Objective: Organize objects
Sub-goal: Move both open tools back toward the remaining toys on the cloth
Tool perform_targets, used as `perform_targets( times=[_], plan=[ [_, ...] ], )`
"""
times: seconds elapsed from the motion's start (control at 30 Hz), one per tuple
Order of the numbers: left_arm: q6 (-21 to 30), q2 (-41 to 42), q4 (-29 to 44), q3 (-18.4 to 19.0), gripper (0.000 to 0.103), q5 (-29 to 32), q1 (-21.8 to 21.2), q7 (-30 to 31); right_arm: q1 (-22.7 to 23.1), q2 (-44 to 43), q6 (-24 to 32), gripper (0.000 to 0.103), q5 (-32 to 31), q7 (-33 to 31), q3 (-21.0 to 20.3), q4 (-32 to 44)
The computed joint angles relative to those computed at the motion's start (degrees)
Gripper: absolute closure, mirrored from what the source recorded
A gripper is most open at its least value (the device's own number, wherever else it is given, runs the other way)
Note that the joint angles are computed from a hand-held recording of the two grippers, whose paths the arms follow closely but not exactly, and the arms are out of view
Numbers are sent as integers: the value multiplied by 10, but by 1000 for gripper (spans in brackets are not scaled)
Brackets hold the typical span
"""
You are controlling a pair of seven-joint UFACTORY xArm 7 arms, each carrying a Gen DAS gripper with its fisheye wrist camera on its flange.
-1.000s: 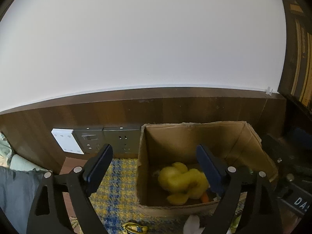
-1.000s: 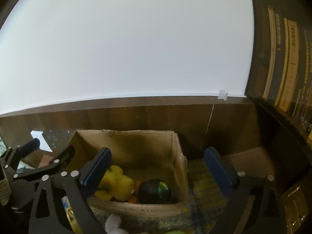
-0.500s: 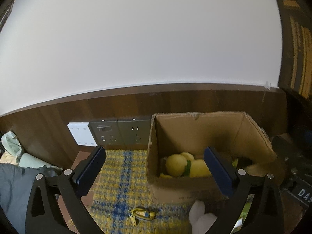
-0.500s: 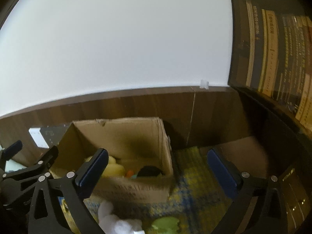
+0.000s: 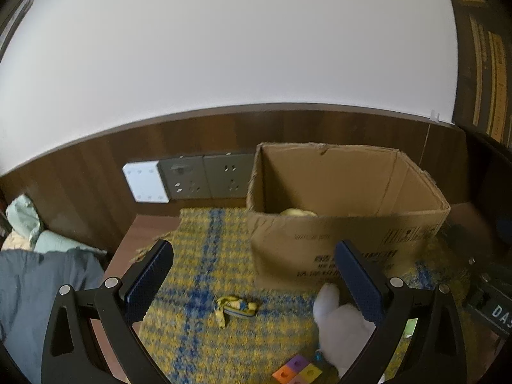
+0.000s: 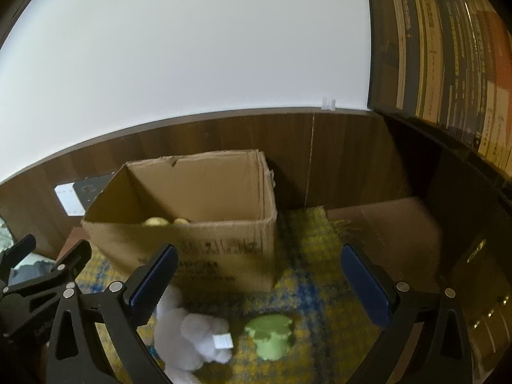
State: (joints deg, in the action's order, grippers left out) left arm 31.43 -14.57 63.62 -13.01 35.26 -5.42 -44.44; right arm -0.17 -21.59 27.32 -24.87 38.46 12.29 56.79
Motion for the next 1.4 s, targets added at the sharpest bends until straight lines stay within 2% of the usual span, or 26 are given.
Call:
perform_targets(
  times=[0.13,0.43,0.8,1.4],
  plan=[
    [-6,-20,-29,2,0,-9,0,-7,16,-18,-14,1,25,-18,-11,-30],
    [-12,-58,-81,-9,0,-28,5,4,10,-54,-16,1,44,-23,0,-81],
    [-14,-107,-143,-16,0,-83,5,37,15,-106,14,1,59,-31,12,-130],
    [-14,-158,-205,-42,0,-116,7,61,17,-184,52,1,80,-36,18,-195]
  ],
)
